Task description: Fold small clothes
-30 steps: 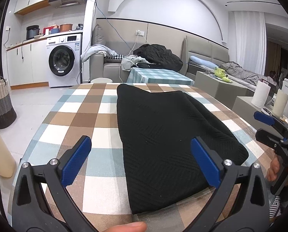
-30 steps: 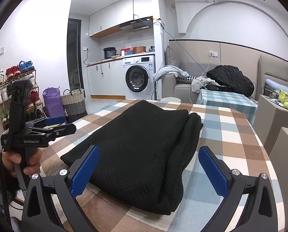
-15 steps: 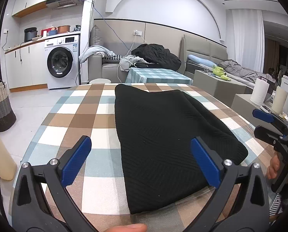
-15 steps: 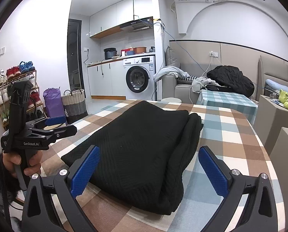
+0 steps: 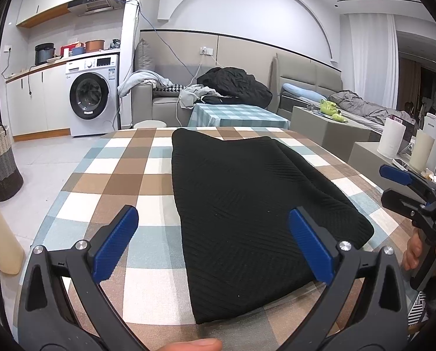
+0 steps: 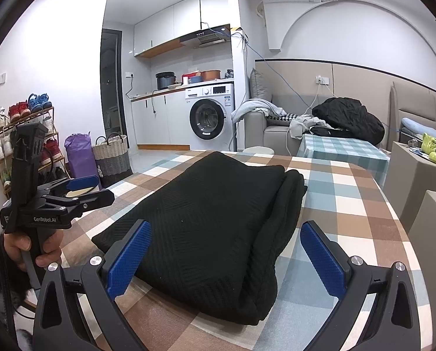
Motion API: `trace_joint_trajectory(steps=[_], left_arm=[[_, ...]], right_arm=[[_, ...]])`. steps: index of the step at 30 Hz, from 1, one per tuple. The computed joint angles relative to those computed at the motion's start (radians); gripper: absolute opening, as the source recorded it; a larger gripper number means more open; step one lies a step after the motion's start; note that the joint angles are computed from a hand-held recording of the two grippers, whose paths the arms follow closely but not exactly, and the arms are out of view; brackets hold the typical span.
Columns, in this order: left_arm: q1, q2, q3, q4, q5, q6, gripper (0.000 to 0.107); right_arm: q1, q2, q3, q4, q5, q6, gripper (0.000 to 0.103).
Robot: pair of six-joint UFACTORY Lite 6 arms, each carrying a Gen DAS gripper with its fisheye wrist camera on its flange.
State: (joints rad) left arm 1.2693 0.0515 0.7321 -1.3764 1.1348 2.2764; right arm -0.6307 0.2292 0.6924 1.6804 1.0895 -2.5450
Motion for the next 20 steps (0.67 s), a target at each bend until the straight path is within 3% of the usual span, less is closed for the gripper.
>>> trace_joint_trajectory(steps=[20], left_arm=[[0.008, -0.003, -0.001, 0.007, 0.008, -0.004, 0.102]], right_arm=[[0.001, 0.001, 0.004, -0.002, 0.0, 0.004, 0.103]])
